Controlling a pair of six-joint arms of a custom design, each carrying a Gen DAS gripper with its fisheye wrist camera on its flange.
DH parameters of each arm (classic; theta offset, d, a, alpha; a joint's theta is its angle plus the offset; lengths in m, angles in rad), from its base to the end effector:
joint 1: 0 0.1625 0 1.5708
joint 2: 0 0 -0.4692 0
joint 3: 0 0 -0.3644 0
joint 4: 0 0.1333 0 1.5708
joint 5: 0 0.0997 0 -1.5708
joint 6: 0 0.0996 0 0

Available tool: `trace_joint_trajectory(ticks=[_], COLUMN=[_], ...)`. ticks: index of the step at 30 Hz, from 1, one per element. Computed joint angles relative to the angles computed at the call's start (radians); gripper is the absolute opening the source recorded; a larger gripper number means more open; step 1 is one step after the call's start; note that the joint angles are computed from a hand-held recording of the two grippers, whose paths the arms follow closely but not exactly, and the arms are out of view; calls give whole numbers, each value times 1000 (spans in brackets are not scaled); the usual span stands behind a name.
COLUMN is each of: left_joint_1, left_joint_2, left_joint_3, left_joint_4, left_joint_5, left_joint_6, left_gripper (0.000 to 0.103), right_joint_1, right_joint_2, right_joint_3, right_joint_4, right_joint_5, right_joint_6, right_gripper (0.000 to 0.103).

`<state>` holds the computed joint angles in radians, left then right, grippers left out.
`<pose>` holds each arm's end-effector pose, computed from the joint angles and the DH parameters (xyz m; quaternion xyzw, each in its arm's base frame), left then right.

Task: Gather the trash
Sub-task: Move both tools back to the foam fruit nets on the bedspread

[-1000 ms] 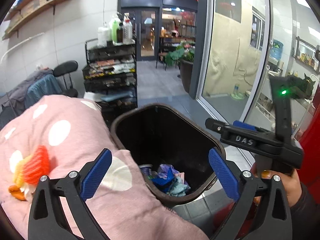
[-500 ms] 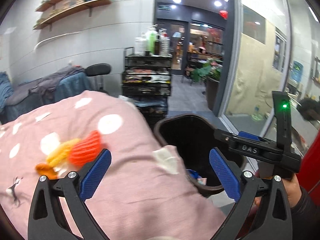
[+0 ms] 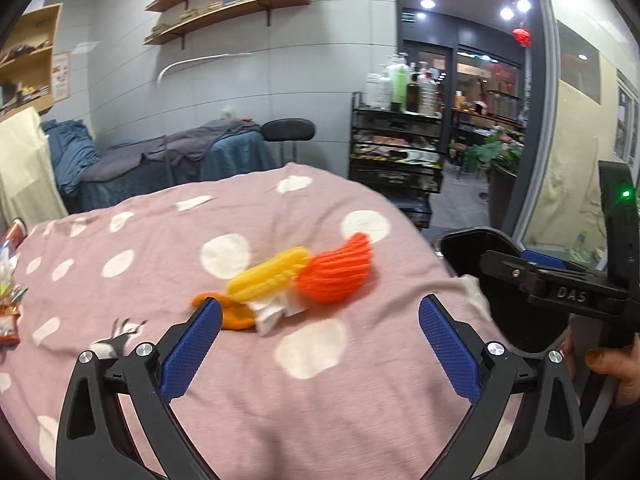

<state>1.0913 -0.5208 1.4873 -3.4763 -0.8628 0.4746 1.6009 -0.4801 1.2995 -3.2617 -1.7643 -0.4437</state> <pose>-0.1629 -0.7426 0.1319 0.2448 0.8151 -0.4251 0.3081 0.1383 -0.8001 0.1263 0.1721 -0.8867 0.3932 0.1720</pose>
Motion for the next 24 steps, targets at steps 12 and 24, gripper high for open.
trace_joint_trajectory(ticks=[12,24], left_joint_1=[58,87], left_joint_2=[-55,-55], left_joint_3=[30,-40], left_joint_4=[-40,116], left_joint_5=[121,76], left_joint_6=[8,1], left_gripper=[98,98], right_joint_1=[68,98], right_joint_2=[101,269], right_joint_3=[-185,-534], right_joint_4=[229,584], right_joint_5=[22,-93], right_joint_6=[14,44], right_gripper=[97,85])
